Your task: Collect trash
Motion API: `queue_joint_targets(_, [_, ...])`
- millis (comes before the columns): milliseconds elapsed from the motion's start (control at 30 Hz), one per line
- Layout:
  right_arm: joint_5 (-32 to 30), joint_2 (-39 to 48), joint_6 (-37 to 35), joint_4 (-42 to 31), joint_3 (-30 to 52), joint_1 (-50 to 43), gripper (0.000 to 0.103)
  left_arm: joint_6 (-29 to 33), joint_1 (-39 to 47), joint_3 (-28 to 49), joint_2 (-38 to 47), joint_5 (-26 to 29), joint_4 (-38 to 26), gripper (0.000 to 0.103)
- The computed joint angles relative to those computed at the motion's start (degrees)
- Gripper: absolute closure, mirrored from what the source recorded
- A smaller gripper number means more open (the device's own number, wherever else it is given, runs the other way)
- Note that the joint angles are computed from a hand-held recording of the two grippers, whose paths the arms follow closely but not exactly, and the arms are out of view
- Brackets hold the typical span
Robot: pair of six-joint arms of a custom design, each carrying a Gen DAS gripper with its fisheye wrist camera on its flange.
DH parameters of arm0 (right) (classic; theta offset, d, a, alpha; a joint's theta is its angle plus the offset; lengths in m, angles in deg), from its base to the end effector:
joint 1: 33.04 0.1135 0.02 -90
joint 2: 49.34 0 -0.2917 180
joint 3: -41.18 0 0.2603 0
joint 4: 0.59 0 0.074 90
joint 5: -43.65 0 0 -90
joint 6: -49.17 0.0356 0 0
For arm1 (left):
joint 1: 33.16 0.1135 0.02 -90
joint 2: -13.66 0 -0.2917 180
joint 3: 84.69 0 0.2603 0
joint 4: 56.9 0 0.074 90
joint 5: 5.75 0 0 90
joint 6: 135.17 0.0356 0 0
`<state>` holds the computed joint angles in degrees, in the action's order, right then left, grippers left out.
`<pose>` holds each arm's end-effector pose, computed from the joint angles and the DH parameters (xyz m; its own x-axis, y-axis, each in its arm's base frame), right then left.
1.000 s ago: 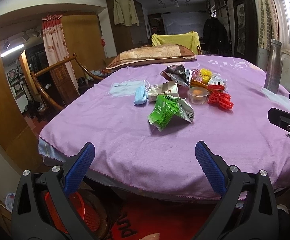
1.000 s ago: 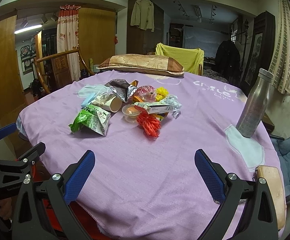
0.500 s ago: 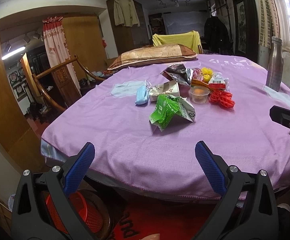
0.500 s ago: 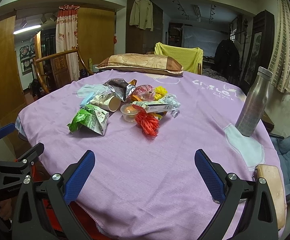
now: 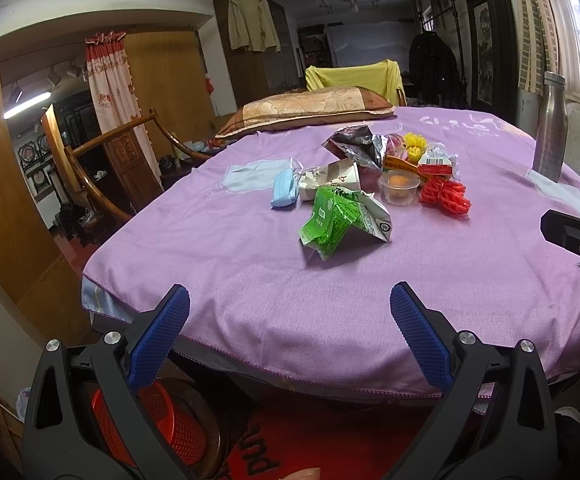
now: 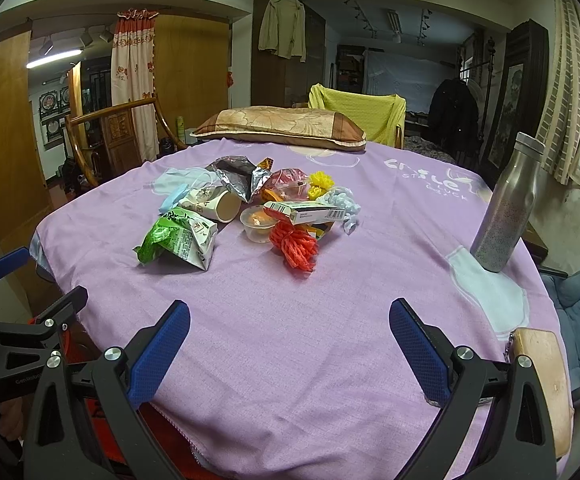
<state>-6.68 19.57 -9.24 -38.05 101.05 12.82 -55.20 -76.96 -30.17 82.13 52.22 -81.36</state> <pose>0.1848 0.1578 0.2712 -0.5594 0.0026 -0.8289 0.0548 0.9979 -0.0339 0.1915 -0.1575 0.2574 -0.4915 0.2668 -0.8290 0.2043 0.9607 0.1880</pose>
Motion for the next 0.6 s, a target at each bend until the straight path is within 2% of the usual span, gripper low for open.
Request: queue_joint_targets(600, [-1.6,0.8,-0.6,1.3,-0.6,-1.5,0.005,0.2,1.4,-1.0,1.1,1.5,1.1,0.007])
